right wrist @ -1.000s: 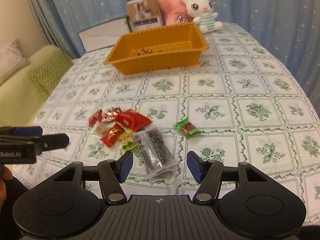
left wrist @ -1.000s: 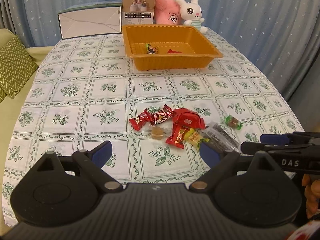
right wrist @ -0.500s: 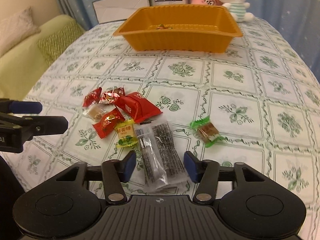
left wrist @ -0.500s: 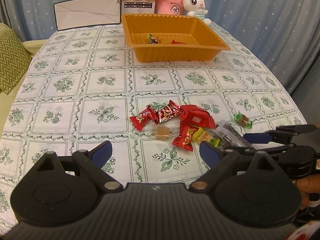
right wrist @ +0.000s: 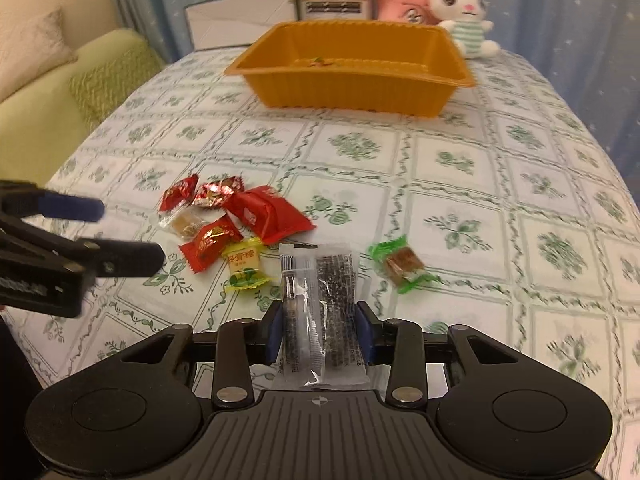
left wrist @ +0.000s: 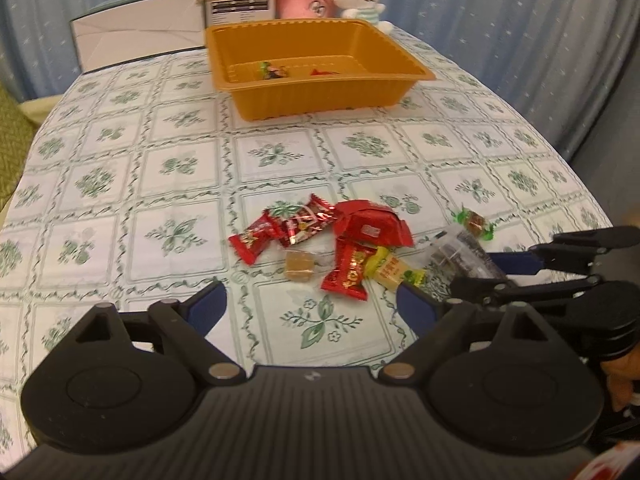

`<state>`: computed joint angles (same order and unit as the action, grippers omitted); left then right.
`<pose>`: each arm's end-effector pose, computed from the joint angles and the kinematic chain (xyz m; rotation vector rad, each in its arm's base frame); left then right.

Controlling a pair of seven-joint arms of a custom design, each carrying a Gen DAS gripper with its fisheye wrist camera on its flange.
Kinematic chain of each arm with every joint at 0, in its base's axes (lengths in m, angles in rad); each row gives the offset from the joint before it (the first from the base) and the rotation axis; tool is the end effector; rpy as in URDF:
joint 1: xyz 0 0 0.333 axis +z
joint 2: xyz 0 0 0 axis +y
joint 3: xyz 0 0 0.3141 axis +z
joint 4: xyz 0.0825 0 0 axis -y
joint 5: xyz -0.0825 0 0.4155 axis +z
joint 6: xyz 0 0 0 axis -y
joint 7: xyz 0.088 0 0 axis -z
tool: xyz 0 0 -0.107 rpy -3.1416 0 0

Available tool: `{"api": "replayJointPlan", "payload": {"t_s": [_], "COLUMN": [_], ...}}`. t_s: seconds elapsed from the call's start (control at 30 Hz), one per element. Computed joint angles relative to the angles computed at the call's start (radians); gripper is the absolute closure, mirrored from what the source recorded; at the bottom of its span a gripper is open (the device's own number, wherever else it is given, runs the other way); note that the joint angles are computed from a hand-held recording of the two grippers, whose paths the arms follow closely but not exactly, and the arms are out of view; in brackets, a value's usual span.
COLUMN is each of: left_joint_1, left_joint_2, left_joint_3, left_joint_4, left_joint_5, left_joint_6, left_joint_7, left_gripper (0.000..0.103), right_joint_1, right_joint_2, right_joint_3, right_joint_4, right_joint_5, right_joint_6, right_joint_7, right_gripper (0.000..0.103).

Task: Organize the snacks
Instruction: 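Grasp the clear bag of dark sticks with the right tool while the left tool grasps a red candy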

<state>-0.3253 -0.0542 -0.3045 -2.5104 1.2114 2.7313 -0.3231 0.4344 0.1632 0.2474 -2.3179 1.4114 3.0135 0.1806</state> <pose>0.3730 -0.3147 0.2852 -2.0146 1.6750 -0.6486 0.4597 0.2807 0.2663 -2.2460 1.0615 -0.1639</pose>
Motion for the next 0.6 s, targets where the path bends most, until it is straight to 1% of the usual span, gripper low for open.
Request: {"api": "replayJointPlan", "payload": {"t_s": [0.07,0.1,0.13,0.2,0.23,0.3,0.4,0.5,0.6], "left_joint_1": [0.0,-0.002,-0.004,-0.007,-0.009,-0.011,-0.015,-0.016,-0.019], "left_joint_2": [0.026,0.038,0.049,0.073,0.085,0.106,0.138,0.163,0.184], "left_joint_3": [0.001,0.003,0.007,0.018,0.024,0.036,0.051,0.064,0.075], "left_joint_4": [0.019,0.029,0.038,0.056,0.066,0.084,0.114,0.136,0.151], "left_joint_5": [0.037,0.059,0.082,0.122,0.146,0.183,0.212,0.211,0.202], "left_joint_6": [0.003,0.003,0.003,0.013,0.015,0.024,0.038,0.058,0.073], "left_joint_7": [-0.002,-0.005,-0.014,-0.025,-0.032,-0.041,-0.033,-0.002,0.032], "left_gripper": [0.021,0.026,0.028,0.04,0.043,0.058,0.065,0.07,0.07], "right_joint_1": [-0.004,-0.004,-0.002,0.002,0.005,0.009,0.012,0.014,0.013], "right_joint_2": [-0.021,-0.028,-0.033,-0.042,-0.045,-0.05,-0.052,-0.05,-0.044], "right_joint_3": [-0.002,-0.005,-0.008,-0.017,-0.021,-0.03,-0.039,-0.045,-0.047], "right_joint_4": [-0.014,-0.018,-0.021,-0.026,-0.027,-0.029,-0.028,-0.027,-0.024], "right_joint_5": [0.027,0.041,0.057,0.084,0.094,0.104,0.118,0.11,0.102], "right_joint_6": [-0.005,-0.004,-0.004,-0.004,-0.004,-0.007,-0.009,-0.012,-0.014], "right_joint_7": [-0.004,-0.011,-0.021,-0.035,-0.039,-0.042,-0.048,-0.035,-0.027], "right_gripper": [0.065,0.065,0.065,0.066,0.065,0.065,0.066,0.065,0.065]}}
